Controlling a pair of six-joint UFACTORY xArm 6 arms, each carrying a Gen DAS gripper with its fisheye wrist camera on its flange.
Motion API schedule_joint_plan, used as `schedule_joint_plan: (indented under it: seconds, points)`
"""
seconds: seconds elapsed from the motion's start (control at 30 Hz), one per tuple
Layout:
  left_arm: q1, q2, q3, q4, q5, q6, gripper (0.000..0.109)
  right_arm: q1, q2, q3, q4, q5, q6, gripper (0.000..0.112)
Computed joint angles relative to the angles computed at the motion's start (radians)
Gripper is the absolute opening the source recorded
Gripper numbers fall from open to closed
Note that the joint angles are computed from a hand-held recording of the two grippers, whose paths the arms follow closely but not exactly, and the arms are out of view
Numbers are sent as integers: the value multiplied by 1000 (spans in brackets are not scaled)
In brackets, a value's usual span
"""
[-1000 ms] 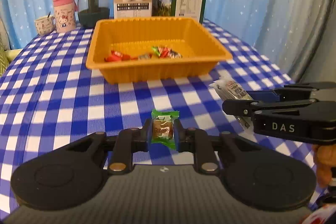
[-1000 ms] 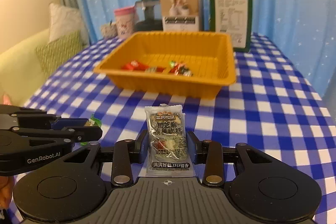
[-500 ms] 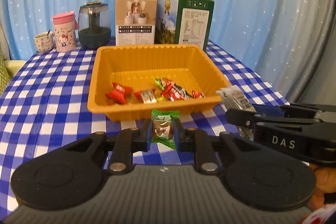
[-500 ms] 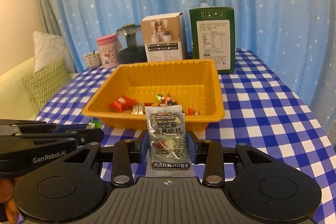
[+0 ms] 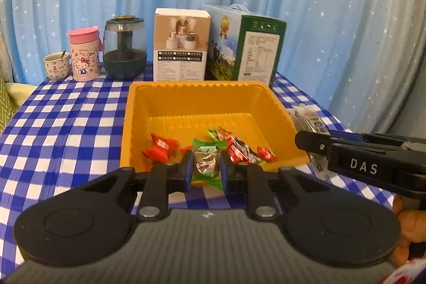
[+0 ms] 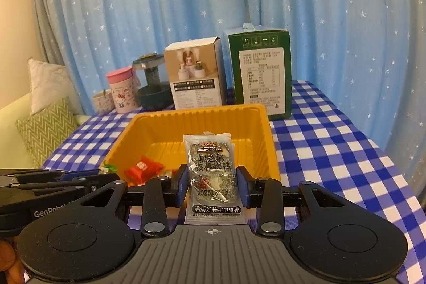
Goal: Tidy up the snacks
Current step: 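Carry the green candy and the snack packet toward the orange tray with both grippers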
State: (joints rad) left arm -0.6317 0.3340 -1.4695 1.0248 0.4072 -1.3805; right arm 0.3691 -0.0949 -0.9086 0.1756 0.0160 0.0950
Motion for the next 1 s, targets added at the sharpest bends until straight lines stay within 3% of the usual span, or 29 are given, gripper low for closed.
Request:
schedule_joint_plan:
  seconds: [0.3,0.67,1.0]
  points:
    - [50,86,-106,-12,-30,22,18,-34,120,-116,-137,-9,154,38]
    - [86,188,-216,-98,-31,112,18,-43,269,-268,-132,14,162,38]
    - [95,231,-261,-135,-26,156,18,-46,316,-310,-133,36,160,38]
